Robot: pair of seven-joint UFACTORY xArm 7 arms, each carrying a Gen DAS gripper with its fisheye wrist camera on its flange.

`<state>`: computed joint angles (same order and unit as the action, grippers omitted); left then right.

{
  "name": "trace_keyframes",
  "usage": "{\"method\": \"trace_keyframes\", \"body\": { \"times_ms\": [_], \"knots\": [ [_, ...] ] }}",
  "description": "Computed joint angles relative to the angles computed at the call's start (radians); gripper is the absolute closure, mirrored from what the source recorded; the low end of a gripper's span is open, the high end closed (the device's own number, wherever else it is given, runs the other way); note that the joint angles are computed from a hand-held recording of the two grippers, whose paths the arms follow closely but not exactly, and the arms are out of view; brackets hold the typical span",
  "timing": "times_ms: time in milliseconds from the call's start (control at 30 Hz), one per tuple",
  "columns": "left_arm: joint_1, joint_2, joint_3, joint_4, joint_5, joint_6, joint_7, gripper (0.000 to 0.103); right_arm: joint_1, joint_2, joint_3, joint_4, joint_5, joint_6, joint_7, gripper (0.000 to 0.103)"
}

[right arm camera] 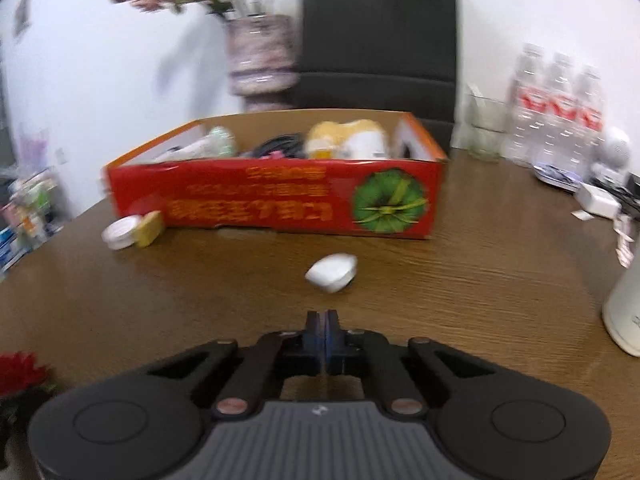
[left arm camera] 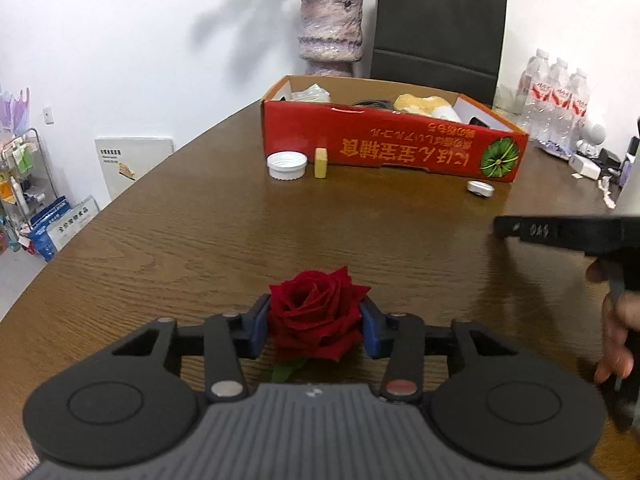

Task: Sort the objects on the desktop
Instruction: 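Grasp the red rose with the left tool while the right tool grasps the small white earbud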

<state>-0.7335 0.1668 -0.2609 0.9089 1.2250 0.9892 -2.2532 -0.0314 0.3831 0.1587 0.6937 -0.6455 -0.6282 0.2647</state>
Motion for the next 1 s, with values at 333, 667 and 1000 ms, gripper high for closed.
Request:
{"method": "trace_keyframes", "body": {
  "times_ms": [333,667,1000],
  "knots": [
    [-0.006,0.006,-0.001,0.016,0.009,0.012,0.001,0.058,0.083,0.064,-0.008,0.128,0.198,0.050,-0.076,0.035],
    [0.011,0.000,0.013,0.042,0.068,0.049,0.024,0.059,-0.027,0.084,0.108,0.159,0.148,0.139,-0.093,0.081],
    [0.006,0.066,0.038,0.105,0.136,-0.046,0.043,0.060,-0.236,-0.138,0.072,-0.197,-0.253,-0.100,0.176,0.081]
  ]
}}
